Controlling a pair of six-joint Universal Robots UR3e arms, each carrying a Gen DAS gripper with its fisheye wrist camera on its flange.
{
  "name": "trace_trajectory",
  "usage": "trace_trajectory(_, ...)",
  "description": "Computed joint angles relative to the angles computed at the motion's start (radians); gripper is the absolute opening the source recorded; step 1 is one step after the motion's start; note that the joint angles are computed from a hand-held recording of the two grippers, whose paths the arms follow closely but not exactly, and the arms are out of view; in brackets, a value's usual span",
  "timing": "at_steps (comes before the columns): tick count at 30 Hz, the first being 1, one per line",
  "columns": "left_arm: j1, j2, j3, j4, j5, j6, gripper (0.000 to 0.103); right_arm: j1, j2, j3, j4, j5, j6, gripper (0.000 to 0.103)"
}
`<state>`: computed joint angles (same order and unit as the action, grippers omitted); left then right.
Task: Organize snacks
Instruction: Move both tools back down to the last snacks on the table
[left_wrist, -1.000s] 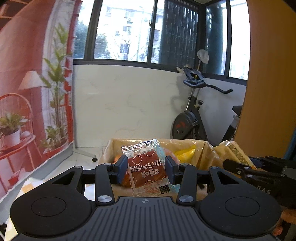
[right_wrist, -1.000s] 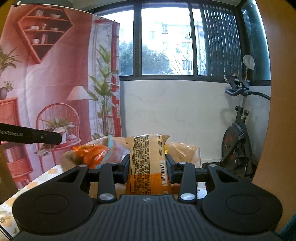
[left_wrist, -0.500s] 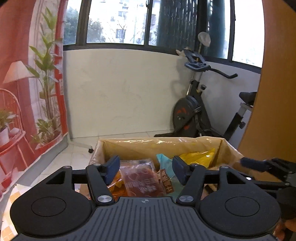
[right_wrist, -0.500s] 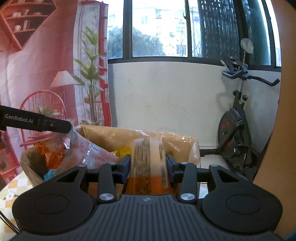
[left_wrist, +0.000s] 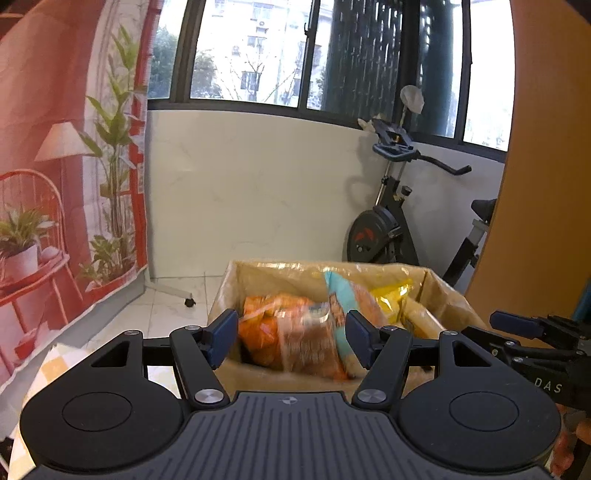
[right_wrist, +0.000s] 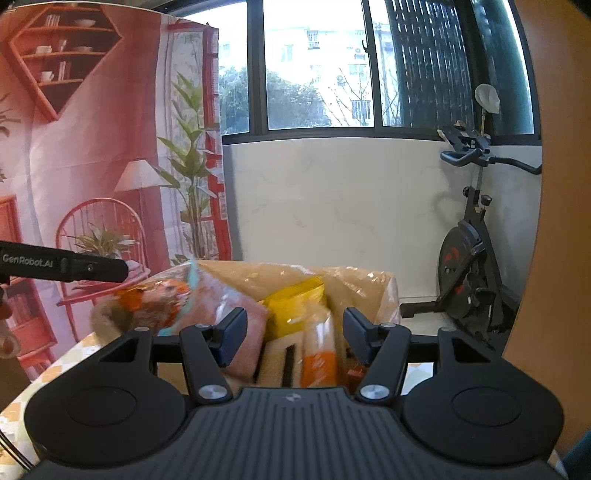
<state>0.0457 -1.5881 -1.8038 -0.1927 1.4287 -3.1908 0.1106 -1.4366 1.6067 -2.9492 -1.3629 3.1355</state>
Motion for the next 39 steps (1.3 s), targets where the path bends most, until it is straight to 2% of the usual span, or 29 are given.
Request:
trace_trajectory(10,0.096,0.241,-0.276,-0.024,-0.04,0.03,0.067,0.039,-0.169,0.195,0.018,-0.027,-0.006,0.061)
trace_trajectory(16,0.134,0.313,-0.356,-0.055,-0.06,0.037,0.067,0.058,-0.235,0.291,0.006,-0.033,-0.001,0.061)
trace_trajectory(39,0.139,0.309,-0.512,0.002,-0.063,0.063,0.067,0.081,-0.262,0.46,-0.015,-0.038,0.004,0.061)
